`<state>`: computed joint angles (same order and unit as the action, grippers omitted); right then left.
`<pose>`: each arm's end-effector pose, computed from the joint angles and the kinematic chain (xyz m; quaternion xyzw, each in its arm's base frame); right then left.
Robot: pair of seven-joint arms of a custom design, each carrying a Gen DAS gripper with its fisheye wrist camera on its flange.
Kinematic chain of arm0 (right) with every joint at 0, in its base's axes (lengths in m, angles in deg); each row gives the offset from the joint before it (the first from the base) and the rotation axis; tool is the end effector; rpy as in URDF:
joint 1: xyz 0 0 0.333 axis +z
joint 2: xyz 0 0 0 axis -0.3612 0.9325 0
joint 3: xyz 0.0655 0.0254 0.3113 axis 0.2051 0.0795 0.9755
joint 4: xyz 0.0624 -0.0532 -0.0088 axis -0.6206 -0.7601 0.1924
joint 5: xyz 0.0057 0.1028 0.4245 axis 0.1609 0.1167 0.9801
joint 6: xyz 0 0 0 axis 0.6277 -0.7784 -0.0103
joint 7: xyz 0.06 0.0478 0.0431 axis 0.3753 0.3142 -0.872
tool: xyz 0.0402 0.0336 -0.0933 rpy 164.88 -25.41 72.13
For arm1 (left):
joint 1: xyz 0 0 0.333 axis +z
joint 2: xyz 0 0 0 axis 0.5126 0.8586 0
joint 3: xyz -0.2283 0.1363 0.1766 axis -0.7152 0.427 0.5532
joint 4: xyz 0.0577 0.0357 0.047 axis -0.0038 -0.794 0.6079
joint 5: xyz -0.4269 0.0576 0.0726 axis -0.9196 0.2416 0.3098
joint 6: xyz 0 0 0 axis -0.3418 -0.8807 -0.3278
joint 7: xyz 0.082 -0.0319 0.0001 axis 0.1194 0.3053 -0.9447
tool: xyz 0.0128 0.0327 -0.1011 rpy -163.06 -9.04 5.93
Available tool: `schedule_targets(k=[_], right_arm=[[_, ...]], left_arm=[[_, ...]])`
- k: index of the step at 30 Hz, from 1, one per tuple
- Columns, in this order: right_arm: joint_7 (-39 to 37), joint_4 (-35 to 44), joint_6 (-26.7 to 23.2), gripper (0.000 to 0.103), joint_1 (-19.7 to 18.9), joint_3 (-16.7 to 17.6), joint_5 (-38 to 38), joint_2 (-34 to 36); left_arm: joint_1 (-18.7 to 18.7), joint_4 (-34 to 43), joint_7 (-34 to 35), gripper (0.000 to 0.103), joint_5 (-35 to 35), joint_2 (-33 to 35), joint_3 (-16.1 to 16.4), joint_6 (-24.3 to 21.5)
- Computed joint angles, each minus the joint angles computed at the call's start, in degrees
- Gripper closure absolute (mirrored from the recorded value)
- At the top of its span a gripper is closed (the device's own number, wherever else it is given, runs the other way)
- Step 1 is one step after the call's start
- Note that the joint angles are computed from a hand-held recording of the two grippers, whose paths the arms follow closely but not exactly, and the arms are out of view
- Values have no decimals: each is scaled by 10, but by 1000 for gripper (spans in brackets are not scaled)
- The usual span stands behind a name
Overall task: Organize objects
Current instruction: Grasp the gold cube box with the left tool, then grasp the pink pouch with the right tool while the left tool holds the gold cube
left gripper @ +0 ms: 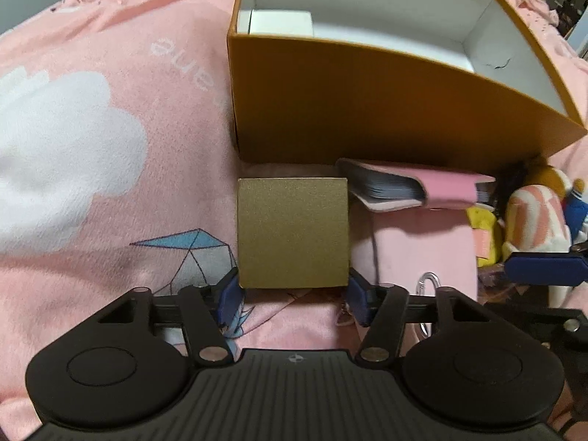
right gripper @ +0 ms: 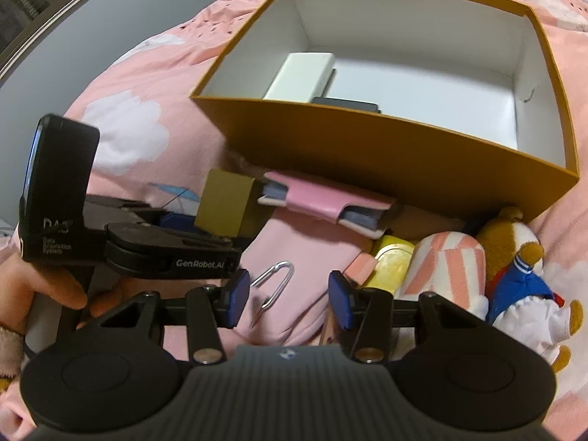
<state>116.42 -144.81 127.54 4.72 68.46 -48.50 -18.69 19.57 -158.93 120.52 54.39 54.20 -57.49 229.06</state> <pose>0.4638 0.2667 0.3625 -0.7285 0.6172 -0.0376 0.2947 0.5137 -0.2021 0.3418 -0.5673 0.7993 -0.1741 0.0944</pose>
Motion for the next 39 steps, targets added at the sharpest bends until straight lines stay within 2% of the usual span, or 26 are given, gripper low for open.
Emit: schedule_targets(k=[2, 8, 10, 11, 12, 13, 15, 17, 20, 22, 24, 28, 29, 30, 31, 33, 39], right_arm=[[-24, -2, -2, 53, 7, -3, 16, -5], [-53, -8, -24, 53, 15, -5, 33, -19], [-58, -9, -34, 52, 17, -6, 44, -21], [-59, -10, -38, 51, 18, -6, 46, -22], [-52, -9, -44, 48, 15, -4, 41, -22], [-37, -10, -49, 46, 11, 1, 27, -22], [-26, -8, -60, 43, 9, 3, 16, -20], [-41, -2, -73, 40, 16, -2, 37, -14], [-48, 8, -83, 38, 16, -2, 61, 4], [-28, 12, -81, 32, 11, 3, 47, 15], [-6, 17, -73, 31, 6, 7, 28, 29], [13, 23, -57, 29, 6, 15, -12, 44], [23, 24, -55, 30, 5, 16, -29, 46], [31, 23, -54, 36, 5, 17, -42, 46], [43, 21, -51, 51, 4, 17, -56, 44], [29, 16, -50, 58, 6, 16, -27, 41], [71, -20, -5, 64, 4, 21, -77, -5]], left_arm=[[5, -22, 11, 36, -5, -20, -5, 21], [-23, -67, 79, 36, -69, -96, 27, 17], [-30, -66, 101, 36, -86, -111, 39, -4], [-29, -64, 109, 36, -92, -122, 42, -25], [-41, -57, 126, 36, -108, -122, 60, -51], [-44, -29, 103, 36, -93, -103, 57, -56], [-41, -18, 113, 36, -106, -101, 57, -84], [-27, -20, 109, 36, -95, -103, 43, -91], [-18, -21, 109, 36, -92, -91, 32, -80], [-26, -27, 118, 36, -109, -78, 38, -58], [-24, -33, 131, 36, -125, -74, 34, -34], [-24, -30, 136, 33, -140, -66, 33, -29], [-21, -32, 138, 34, -142, -71, 31, -30], [-23, -34, 141, 35, -146, -73, 32, -28], [-23, -36, 143, 35, -151, -75, 32, -27], [-27, -40, 139, 35, -153, -80, 36, -22], [-32, -49, 170, 36, -177, -103, 42, -24]])
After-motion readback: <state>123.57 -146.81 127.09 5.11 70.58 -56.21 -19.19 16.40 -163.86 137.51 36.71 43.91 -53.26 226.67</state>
